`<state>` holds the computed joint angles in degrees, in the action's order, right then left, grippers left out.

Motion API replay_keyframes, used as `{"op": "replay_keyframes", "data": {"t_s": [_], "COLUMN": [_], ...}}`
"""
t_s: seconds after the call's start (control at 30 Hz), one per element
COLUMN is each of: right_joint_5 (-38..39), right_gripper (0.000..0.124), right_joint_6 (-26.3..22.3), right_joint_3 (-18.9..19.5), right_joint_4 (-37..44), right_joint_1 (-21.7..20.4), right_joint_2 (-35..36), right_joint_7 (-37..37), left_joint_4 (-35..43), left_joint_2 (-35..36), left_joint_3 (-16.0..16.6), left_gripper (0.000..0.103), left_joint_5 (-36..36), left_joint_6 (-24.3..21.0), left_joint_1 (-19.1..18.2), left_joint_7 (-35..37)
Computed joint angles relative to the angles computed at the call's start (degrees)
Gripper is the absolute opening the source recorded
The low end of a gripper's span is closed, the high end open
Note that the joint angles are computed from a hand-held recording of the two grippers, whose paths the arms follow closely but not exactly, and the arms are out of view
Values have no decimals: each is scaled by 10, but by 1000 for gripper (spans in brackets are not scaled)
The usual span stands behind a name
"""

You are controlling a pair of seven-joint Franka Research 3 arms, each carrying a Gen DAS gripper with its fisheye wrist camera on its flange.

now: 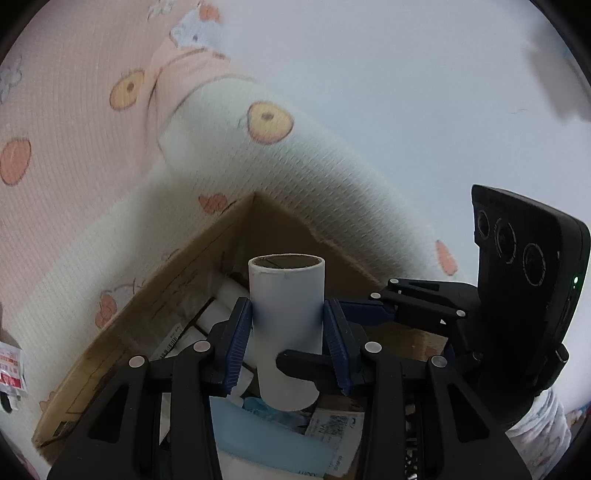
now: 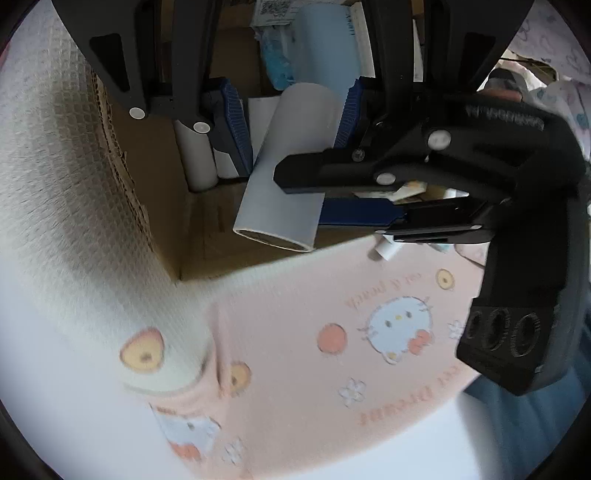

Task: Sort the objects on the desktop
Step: 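Lower the tubes into the box and open both tools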

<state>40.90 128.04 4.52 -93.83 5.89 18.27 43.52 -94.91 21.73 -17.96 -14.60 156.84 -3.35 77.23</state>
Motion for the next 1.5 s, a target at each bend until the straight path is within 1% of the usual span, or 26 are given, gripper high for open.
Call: {"op": "replay_keyframes", "data": {"t_s": [0.1, 0.23, 0.37, 0.43, 0.57, 0.73, 0.77, 0.8, 0.87, 0.97, 1.03, 1.1, 1.23, 1.37, 1.43, 1.5], "right_joint_5": [-19, -50, -84, -98, -118, -138, -141, -150, -155, -159, -162, -164, -172, -205, -228, -246], "right_gripper": [42, 42, 41, 41, 41, 40, 40, 40, 40, 40, 40, 40, 40, 38, 37, 34], "right_joint_6": [-21, -24, -42, -51, -76, -106, -104, -117, -119, -137, -139, -136, -122, -114, -115, -115], "right_joint_3": [-2, -3, -3, -2, 3, 6, 6, 7, 6, 5, 5, 3, -2, -14, -21, -25], "right_joint_4": [36, 60, 100, 119, 157, 183, 175, 186, 181, 203, 203, 200, 183, 189, 197, 195], "right_joint_1": [0, 5, 11, 14, 17, 23, 24, 25, 26, 26, 25, 26, 31, 38, 47, 50], "right_joint_2": [33, 54, 86, 100, 129, 148, 143, 149, 148, 161, 161, 160, 148, 150, 156, 154], "right_joint_7": [13, 27, 52, 64, 80, 81, 79, 68, 60, 65, 59, 59, 70, 85, 100, 107], "left_joint_4": [24, 48, 77, 82, 77, 63, 63, 67, 82, 93, 89, 93, 133, 164, 178, 201], "left_joint_2": [22, 42, 63, 68, 66, 56, 56, 58, 67, 74, 71, 76, 105, 134, 146, 163], "left_joint_3": [-2, -5, -1, -2, 1, 10, 10, 10, 14, 20, 21, 14, 4, -1, -3, 5], "left_gripper": [44, 44, 44, 44, 44, 44, 44, 44, 44, 44, 44, 43, 42, 41, 41, 39], "left_joint_5": [-8, -20, -22, -29, -43, -35, -37, -37, -29, -7, -2, -15, -41, -61, -62, -52], "left_joint_6": [-20, -43, -86, -97, -117, -116, -121, -127, -138, -147, -143, -141, -161, -165, -173, -198], "left_joint_1": [4, 11, 13, 18, 24, 19, 21, 22, 18, 10, 9, 15, 22, 24, 22, 14], "left_joint_7": [-5, -7, -20, -22, -37, -47, -49, -50, -53, -56, -58, -58, -70, -89, -97, -123]}}
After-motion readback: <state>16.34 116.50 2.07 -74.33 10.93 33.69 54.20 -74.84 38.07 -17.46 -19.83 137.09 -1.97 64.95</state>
